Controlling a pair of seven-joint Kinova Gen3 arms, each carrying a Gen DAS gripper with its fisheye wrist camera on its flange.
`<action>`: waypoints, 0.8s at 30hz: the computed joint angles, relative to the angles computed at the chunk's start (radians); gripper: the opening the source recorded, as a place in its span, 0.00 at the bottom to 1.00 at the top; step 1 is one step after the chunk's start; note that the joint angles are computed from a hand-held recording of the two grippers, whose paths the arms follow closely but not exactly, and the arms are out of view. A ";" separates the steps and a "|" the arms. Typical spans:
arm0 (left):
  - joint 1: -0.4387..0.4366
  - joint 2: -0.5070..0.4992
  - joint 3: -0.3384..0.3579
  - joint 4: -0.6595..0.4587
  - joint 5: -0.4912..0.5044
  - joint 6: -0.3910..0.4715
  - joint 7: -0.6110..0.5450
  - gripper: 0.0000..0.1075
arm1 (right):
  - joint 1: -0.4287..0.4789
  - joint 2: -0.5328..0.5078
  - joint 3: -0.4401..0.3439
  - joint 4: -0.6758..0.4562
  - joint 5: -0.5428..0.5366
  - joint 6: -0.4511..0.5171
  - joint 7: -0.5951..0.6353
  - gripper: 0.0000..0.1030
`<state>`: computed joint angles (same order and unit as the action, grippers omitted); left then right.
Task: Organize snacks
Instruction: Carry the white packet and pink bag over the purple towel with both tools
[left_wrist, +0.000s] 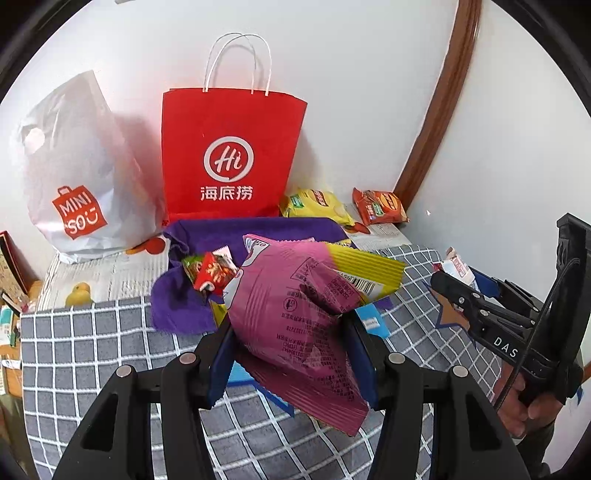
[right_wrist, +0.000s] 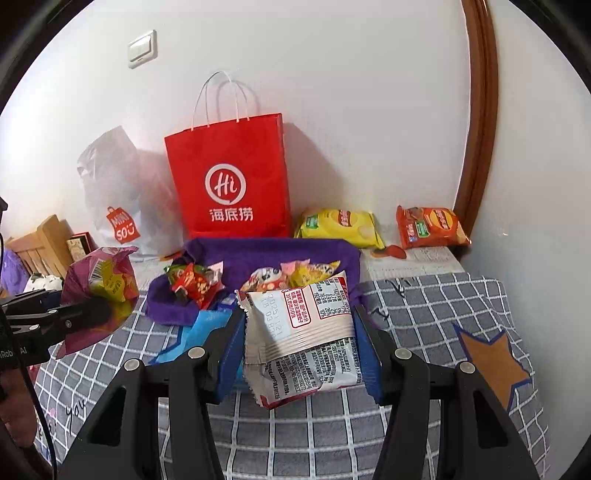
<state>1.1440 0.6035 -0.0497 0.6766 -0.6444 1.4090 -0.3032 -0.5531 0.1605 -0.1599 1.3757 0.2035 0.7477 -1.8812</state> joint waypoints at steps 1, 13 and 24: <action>-0.009 0.002 0.001 -0.009 0.003 0.004 -0.010 0.49 | 0.000 0.009 0.000 -0.013 0.000 0.001 0.003 0.53; -0.113 0.047 -0.020 -0.125 0.063 0.030 -0.135 0.49 | -0.016 0.170 0.031 -0.243 -0.037 0.055 0.072 0.53; -0.195 0.054 -0.033 -0.124 0.121 -0.018 -0.179 0.49 | -0.050 0.304 0.069 -0.440 -0.052 0.103 0.126 0.53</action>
<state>0.9485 0.6579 -0.0825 0.5526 -0.5233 1.3905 -0.4823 -0.6029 0.4647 -0.0910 0.9355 0.1512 0.8510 -1.7550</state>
